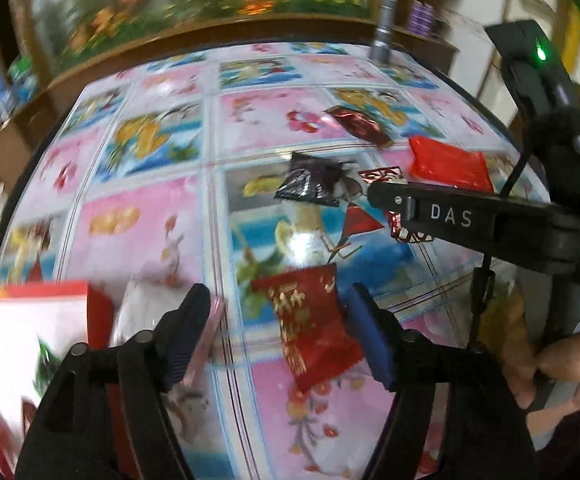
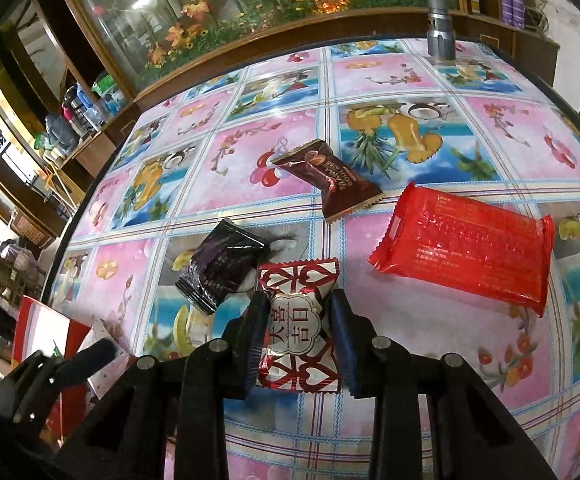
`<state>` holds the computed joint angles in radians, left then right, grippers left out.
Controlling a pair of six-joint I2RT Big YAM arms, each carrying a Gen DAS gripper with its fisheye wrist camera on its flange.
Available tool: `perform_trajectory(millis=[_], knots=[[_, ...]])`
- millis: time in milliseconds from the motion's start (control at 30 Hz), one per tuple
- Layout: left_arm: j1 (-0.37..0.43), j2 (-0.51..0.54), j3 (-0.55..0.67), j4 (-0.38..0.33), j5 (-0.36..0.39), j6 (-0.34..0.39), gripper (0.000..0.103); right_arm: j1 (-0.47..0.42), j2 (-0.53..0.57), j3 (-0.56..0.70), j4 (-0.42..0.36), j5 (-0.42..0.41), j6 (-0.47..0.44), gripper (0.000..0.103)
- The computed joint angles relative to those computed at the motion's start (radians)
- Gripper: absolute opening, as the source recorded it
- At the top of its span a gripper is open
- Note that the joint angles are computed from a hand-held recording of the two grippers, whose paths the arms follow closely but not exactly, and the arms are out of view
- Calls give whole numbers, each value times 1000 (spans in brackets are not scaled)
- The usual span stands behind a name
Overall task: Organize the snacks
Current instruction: 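Close the left gripper on the red gold-lettered packet and lift it, then carry the red gold-lettered and red-white packets over the white box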
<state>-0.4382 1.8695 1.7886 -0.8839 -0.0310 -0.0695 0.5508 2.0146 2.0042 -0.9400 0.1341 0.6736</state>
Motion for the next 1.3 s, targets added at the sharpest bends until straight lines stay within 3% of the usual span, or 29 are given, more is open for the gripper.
perform_trajectory(millis=[100,300,367,433,633,800,967,1067,1167,1233,1300], knots=[[-14,10,4,-28,-55,-41,71,1,0,1,-1,3,-1,34],[-16,23,-2,-15,-59,-77,70,2,1,3,-4,7,-3,34],[-17,12,-28,26,-56,-57,61,2,2,5,-7,10,-6,34],[-15,4,-40,46,-36,-42,43,3,3,8,-10,15,-10,34],[1,-20,-67,78,21,-56,33,17,17,30,-37,72,-36,28],[8,-50,-103,97,25,-51,32,17,10,16,-20,77,-32,26],[14,-41,-93,73,24,-51,34,10,-6,-15,17,50,-2,26],[6,-16,-61,36,-22,-52,42,14,0,-6,8,64,-10,26],[-1,-21,-82,83,-45,-34,43,13,-2,-9,12,60,-4,27],[0,-25,-95,108,-41,-34,33,12,-2,-9,12,57,-4,27],[-3,-25,-95,113,-44,-23,30,11,-3,-9,12,55,-2,26]])
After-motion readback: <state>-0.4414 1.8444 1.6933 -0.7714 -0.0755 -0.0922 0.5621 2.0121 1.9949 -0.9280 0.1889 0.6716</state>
